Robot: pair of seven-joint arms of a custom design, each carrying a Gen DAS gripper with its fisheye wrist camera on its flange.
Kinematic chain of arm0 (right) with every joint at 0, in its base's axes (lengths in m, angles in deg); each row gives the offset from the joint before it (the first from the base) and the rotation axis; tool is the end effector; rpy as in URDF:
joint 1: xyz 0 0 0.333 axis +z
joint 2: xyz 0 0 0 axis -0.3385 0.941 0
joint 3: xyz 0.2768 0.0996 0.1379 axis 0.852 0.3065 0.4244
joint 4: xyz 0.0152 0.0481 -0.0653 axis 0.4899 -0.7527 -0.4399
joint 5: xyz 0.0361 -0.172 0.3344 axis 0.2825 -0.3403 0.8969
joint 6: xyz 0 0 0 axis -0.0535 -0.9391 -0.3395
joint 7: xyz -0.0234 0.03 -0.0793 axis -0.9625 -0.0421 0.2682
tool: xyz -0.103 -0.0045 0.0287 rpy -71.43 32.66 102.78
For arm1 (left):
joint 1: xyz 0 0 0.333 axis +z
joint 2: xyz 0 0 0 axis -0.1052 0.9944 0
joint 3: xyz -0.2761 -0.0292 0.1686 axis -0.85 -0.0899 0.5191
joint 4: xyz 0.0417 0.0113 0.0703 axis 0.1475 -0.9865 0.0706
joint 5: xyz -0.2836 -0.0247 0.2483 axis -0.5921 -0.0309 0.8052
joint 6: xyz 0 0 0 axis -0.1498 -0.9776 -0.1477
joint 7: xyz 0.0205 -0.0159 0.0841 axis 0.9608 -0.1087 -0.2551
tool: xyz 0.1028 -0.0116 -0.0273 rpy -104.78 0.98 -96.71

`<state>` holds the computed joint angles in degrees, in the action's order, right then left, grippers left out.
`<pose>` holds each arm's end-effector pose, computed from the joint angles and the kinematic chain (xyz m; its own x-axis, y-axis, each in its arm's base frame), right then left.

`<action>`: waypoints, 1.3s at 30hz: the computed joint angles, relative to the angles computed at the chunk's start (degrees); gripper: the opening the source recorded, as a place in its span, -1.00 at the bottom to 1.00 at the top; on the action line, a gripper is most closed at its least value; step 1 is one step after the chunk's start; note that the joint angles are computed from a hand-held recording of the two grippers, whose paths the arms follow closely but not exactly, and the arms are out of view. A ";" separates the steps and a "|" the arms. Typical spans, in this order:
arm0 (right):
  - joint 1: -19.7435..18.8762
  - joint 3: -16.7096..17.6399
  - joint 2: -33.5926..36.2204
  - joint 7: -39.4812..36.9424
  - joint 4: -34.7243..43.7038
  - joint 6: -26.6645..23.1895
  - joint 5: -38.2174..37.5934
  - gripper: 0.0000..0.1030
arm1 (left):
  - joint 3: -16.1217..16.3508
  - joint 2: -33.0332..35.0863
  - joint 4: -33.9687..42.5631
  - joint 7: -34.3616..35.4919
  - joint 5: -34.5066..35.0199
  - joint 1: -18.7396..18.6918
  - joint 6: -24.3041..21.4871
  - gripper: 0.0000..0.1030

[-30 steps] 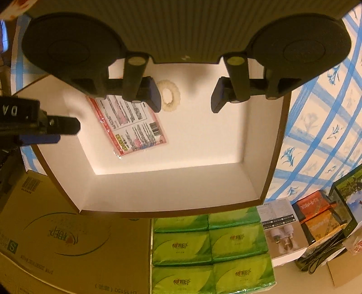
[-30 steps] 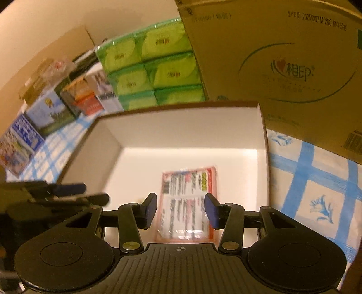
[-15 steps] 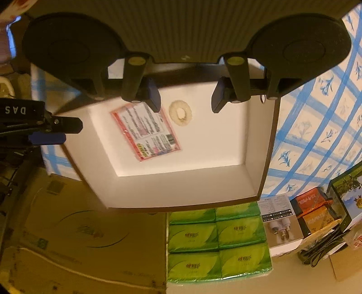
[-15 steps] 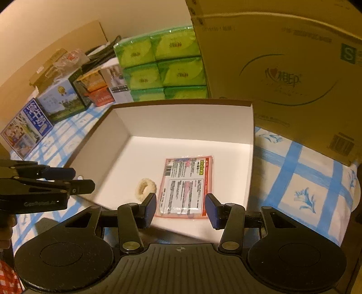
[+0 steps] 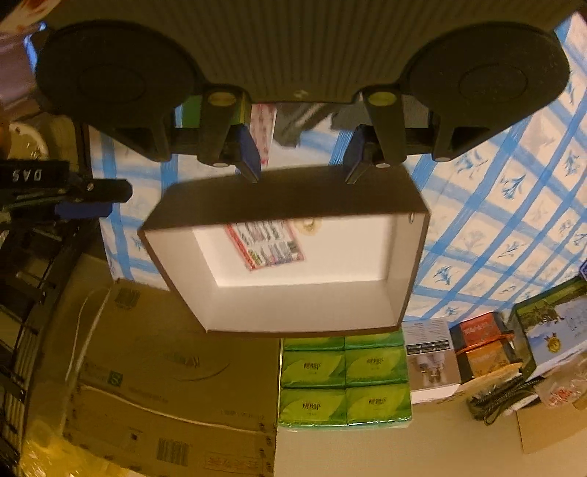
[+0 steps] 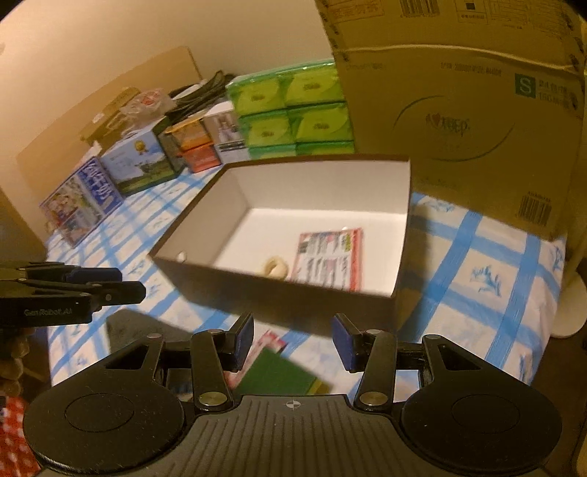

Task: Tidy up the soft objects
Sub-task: 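Withdraw both grippers from the box back toward the pile of soft items, then reach the right gripper to the striped knit sock and grasp it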

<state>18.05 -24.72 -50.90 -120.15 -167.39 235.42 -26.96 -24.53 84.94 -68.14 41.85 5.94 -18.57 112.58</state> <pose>0.4635 0.4322 0.4321 -0.3037 -0.8840 -0.3554 -0.6125 0.4669 -0.6378 0.6299 -0.3369 0.4722 -0.7745 -0.6323 0.0192 -0.4902 0.5807 -0.6500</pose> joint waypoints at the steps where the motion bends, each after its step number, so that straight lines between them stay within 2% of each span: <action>1: 0.33 0.26 -0.12 0.24 -0.11 -0.11 0.07 -0.07 | -0.33 -1.23 -1.99 0.78 -0.57 0.65 0.81 -0.10; 5: 1.83 1.19 -0.10 1.40 -0.10 -1.27 0.03 -0.07 | -1.05 -6.29 -8.93 3.20 -3.87 2.92 1.31 -0.10; 8: 2.94 1.72 0.23 2.37 0.09 -1.95 0.31 -0.06 | -1.55 -10.59 -14.70 7.12 -7.93 4.27 3.57 -0.09; 12: 4.60 2.32 1.01 3.17 0.77 -3.41 1.13 -0.05 | -0.55 -14.91 -20.04 9.46 -12.72 4.41 5.25 0.09; 18: 7.09 2.75 2.13 2.93 2.03 -5.50 2.00 -0.02 | 2.53 -19.58 -26.11 8.56 -17.00 3.37 6.79 0.13; 28: 9.74 2.47 4.06 4.35 3.39 -5.75 1.47 0.09 | 6.12 -24.39 -35.07 1.75 -12.35 1.46 11.50 0.14; 39: 10.98 1.31 6.76 3.42 5.32 -2.45 2.20 0.11 | 7.71 -25.97 -38.58 -1.29 -11.21 1.13 10.92 0.14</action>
<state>29.03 -23.42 -44.14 -116.73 -162.07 232.98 -24.76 -16.82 58.97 -106.72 40.56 -5.28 -17.44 123.50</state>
